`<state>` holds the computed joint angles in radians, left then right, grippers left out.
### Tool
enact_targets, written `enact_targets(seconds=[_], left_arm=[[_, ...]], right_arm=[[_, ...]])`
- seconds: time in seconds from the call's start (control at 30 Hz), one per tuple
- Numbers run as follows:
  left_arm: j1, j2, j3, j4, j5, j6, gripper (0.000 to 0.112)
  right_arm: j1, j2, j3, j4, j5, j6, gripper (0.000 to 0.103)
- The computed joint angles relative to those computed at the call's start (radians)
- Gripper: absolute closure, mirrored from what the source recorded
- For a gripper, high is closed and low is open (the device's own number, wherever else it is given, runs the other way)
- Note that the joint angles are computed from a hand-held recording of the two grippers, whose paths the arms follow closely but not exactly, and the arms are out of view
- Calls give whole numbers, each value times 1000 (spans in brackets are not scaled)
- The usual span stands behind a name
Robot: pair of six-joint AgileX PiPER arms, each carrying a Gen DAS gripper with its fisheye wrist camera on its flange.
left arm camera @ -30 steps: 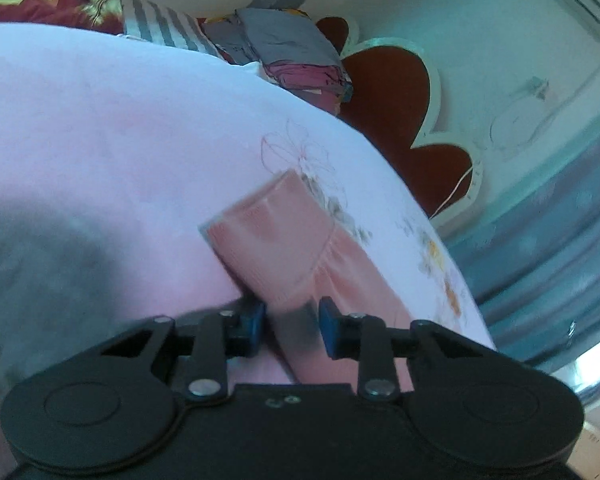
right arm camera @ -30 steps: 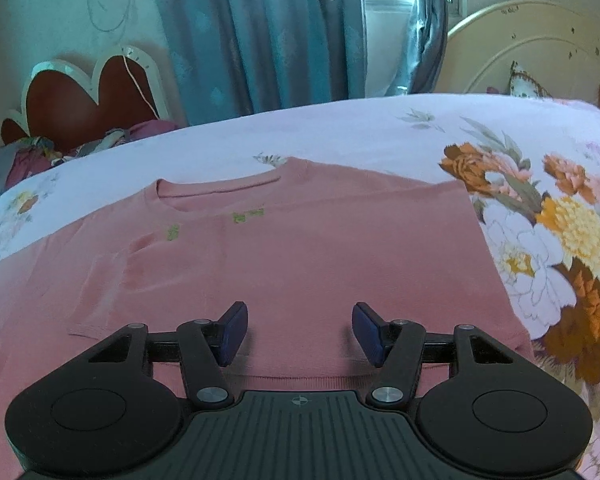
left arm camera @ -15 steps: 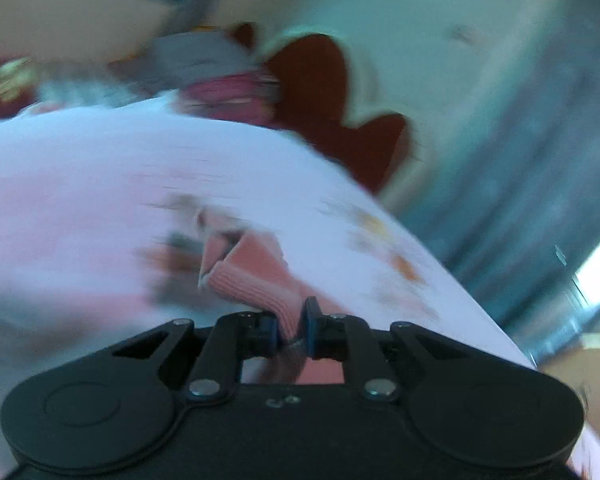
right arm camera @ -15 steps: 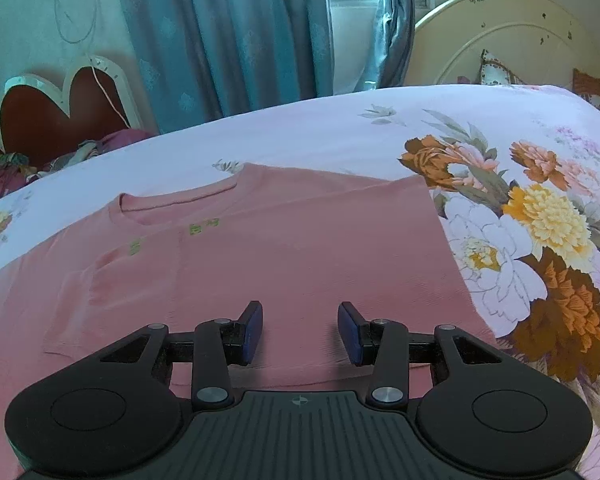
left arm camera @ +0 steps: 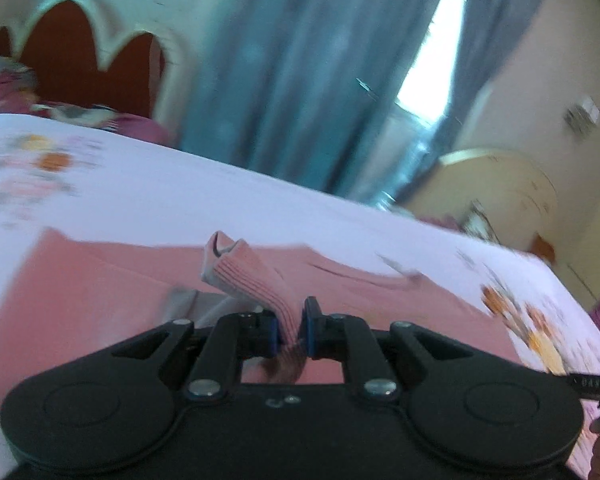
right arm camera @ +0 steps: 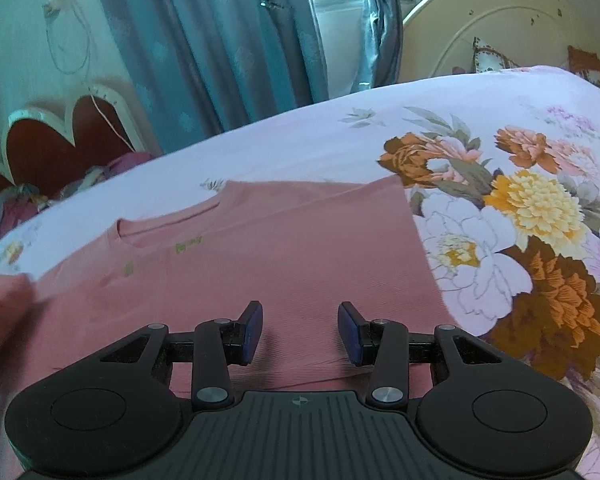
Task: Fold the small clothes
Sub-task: 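Fold the held sleeve across the shirt body with the left tool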
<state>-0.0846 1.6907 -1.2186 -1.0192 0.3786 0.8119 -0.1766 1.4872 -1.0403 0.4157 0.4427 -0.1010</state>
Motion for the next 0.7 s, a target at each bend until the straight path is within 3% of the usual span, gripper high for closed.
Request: enact_targets(seconds=[0.23,0.3,0.33,0.37,0.43,0.47,0.5,0.53,0.6,0.7], left_arm=[[-227,168,-196,350,32,-328,101],[-275,216,-233,392,49,-357,93],[-298,217,-213,396,36,-355,78],[-312,241,-232,408,57,-362,54],[-330,233,-213,376,72,-330,35],[-334,198,-164,329,34,-273,35],[-335,147,-97,280,-17,-207,35],[-333,105,-50,263,-51,-181,35],[-300,8,58,240,-105,-159,39],[-209,-145,213,293,-145,-185,47]], right_arm=[[-176,-33,9,258,122,-227,60],[-221,-37,-2,300,163,-272,60],[-239,-34,-10,313,182,-282,60],[-253,-32,-19,315,197,-282,60],[-273,-24,-38,328,223,-287,56],[-278,-22,-44,343,232,-296,47],[-279,-24,-39,373,227,-322,28],[-280,-22,-38,417,235,-364,27],[-264,4,-49,500,274,-427,28],[-199,64,-75,571,318,-460,54]])
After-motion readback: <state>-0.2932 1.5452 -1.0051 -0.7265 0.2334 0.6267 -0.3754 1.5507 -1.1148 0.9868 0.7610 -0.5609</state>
